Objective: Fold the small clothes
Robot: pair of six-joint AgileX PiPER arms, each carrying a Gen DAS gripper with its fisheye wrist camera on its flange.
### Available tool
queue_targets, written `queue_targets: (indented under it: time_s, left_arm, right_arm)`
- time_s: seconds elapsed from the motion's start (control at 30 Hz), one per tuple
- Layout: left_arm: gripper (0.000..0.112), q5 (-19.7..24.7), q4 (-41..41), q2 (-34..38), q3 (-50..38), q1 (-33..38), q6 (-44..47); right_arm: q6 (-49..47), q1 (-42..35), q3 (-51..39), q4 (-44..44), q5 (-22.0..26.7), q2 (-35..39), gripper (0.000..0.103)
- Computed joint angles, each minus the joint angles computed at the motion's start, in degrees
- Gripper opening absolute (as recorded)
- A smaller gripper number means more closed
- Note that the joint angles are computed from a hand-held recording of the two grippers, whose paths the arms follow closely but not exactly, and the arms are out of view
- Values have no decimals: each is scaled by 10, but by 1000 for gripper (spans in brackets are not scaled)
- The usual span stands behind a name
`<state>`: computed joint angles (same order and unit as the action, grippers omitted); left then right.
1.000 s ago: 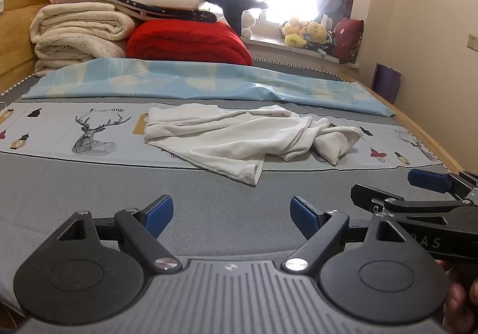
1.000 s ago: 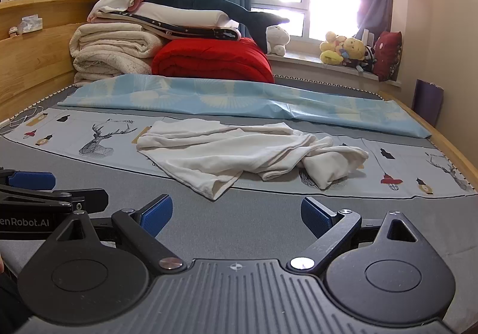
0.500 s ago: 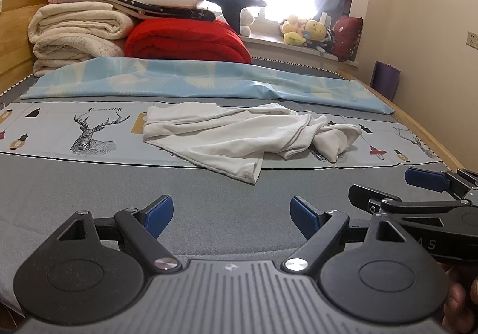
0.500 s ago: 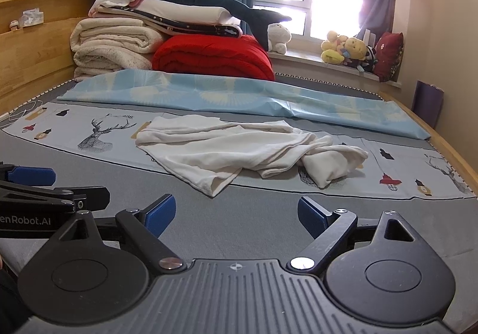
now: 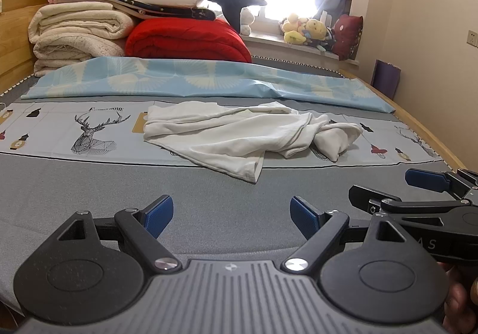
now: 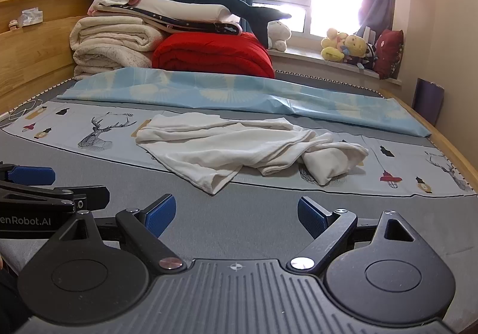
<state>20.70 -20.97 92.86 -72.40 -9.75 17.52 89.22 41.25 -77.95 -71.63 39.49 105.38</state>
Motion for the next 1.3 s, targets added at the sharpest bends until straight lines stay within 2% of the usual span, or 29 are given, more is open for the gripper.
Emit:
queue_targets:
  time_s: [1.03, 1.2, 1.3]
  left_arm:
    - [89, -7, -9, 2, 5, 2, 11]
    - [89, -11, -31, -2, 13, 5, 38]
    - [89, -20, -27, -6, 19, 1, 42]
  right_arm:
    - [6, 0, 1, -2, -2, 0, 89]
    - [53, 8, 16, -56, 9, -1, 88]
    - [138, 10, 40, -127, 12, -10, 88]
